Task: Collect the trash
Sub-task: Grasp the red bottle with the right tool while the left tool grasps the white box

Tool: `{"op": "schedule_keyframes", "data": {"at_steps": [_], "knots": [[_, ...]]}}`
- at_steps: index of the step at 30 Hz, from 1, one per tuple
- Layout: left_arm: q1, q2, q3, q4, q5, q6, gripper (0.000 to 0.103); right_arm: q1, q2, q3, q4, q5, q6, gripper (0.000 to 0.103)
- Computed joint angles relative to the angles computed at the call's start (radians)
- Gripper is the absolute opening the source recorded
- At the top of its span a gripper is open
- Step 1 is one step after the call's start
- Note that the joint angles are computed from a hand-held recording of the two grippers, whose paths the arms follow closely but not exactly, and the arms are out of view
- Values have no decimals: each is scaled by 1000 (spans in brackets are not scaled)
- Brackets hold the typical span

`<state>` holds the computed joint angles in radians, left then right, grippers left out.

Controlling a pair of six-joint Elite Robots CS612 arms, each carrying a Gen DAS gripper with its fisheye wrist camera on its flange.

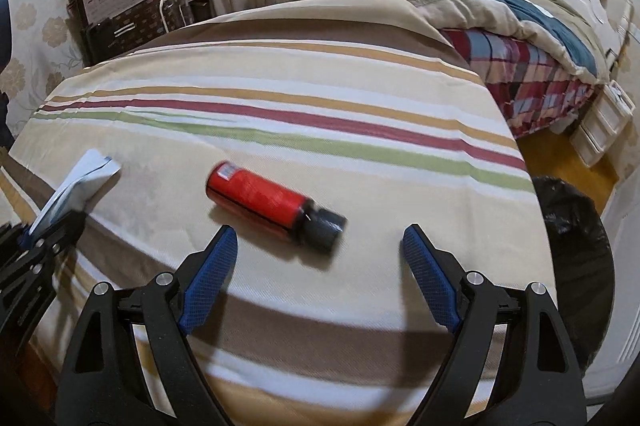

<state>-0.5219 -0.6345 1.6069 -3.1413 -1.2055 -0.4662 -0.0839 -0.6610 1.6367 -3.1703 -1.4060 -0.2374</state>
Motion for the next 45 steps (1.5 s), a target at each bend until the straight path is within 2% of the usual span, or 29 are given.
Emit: {"op": "schedule_keyframes", "data": {"at_steps": [4,9,13,17,20,23,31,32,38,45], "knots": [[6,-2,6,-11,-7,-29,20,8,6,-16,10,1,1,79],[5,-2,7,-11,-2,-28,20,13,1,2,-23,-1,-14,47],[6,-2,9,-16,-4,-28,20,13,-8,24,-39,15,-9,36],[6,-2,9,-17,-5,-29,20,15,-14,37,-42,33,-14,36],[6,-2,9,-16,-4,-29,20,17,-14,37,-42,40,-18,44],[6,-2,9,-16,-5,-29,20,18,-10,26,-30,46,-10,56],[11,0,1,-9,-14,-33,20,28,8,-15,-8,24,5,57],[12,1,-1,-9,-15,-33,20,30,10,-21,-6,20,6,55],[13,1,-5,-7,-16,-32,20,31,15,-28,-13,6,8,27],[12,1,-4,-7,-16,-33,20,24,7,-10,-22,32,15,25]]}}
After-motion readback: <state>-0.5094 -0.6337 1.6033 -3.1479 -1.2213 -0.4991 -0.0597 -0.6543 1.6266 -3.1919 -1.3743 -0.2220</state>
